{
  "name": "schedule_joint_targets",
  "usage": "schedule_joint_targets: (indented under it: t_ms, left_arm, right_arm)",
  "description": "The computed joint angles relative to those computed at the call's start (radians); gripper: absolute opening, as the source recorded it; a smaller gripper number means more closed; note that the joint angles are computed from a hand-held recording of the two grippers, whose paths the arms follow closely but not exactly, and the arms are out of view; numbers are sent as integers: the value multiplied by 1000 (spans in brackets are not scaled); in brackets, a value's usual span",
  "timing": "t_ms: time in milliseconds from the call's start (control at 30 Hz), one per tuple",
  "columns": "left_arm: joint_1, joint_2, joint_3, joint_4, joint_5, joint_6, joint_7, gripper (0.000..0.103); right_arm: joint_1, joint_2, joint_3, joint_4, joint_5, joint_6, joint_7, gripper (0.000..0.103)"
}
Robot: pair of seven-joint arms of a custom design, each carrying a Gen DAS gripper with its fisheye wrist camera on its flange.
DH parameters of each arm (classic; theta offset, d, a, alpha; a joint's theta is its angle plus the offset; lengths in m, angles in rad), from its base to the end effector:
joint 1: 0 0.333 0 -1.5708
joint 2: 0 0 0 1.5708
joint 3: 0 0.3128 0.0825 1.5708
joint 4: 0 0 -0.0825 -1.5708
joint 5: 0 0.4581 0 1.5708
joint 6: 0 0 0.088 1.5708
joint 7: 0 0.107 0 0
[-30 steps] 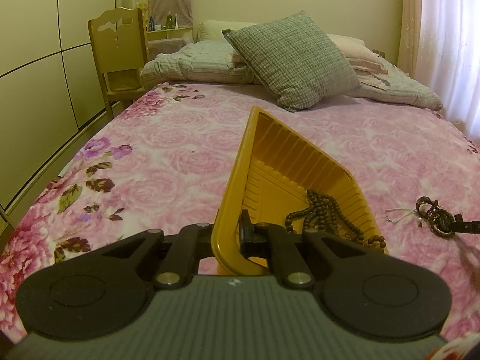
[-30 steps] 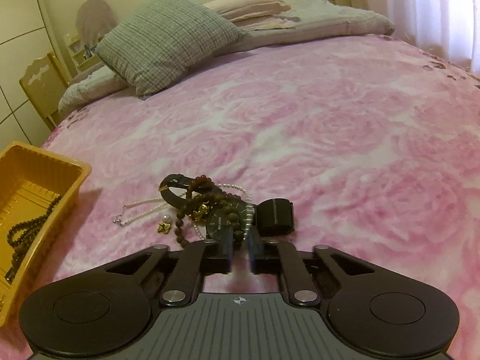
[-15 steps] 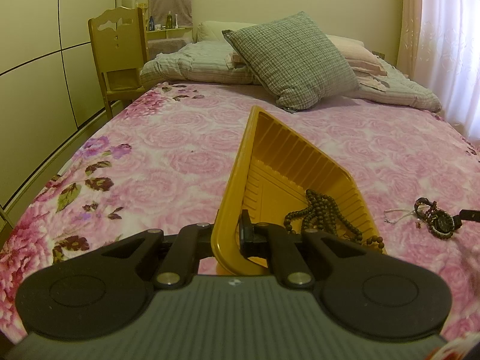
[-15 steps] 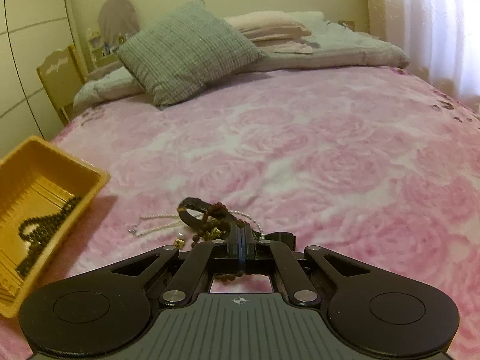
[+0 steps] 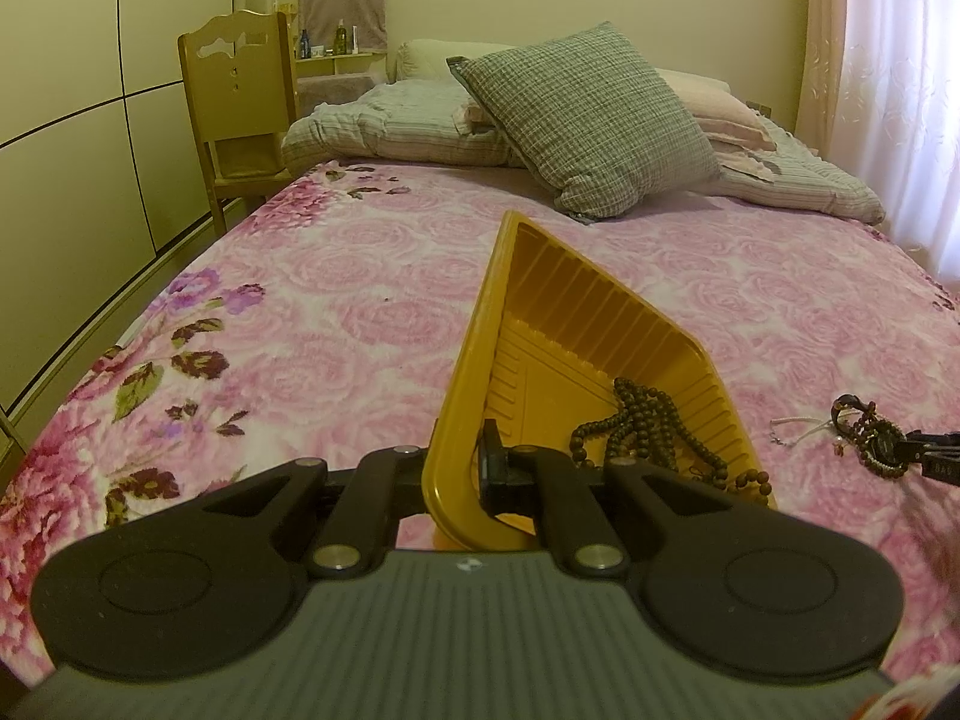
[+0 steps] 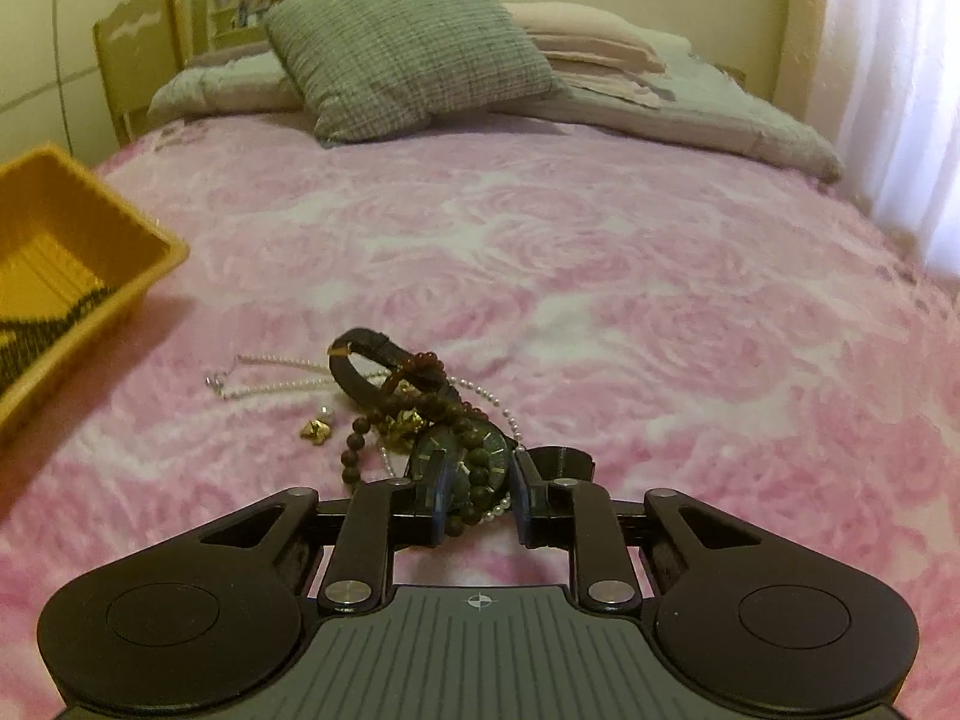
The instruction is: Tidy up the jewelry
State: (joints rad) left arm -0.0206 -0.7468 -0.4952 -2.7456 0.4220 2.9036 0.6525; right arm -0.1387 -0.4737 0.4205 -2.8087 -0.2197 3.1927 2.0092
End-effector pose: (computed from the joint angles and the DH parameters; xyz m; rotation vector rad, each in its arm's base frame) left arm 0.3837 -0.2360 0.4584 -1.6558 1.6554 -0.8670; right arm 0.4376 0.1348 0.3656 -1.8108 1.6259 -0.7398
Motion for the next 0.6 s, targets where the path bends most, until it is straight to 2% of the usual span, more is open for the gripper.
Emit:
schedule_joint_targets:
  t_ms: [67,133,333,533,600]
  left_arm:
    - [-1,0,2,-1,0,2,0,7]
    - [0,0,1,-1,1,2,0,7]
    - [0,1,0,0,1,2,-1,7]
    - [1,1,1,-1,1,4,-1,7]
    - [2,0,0,-1,2,4,-1,7]
  right_arm:
    - [-25,-7,32,3,-13,-14,1,6]
    - [2,-12,6,-4,-9,-12,6,6]
    - [19,-99,3,-39,7,27,7,6]
    - [118,-156,-75,-37,45,56,-55,6]
    - [179,-153,-125,-25,61,63,-82,6]
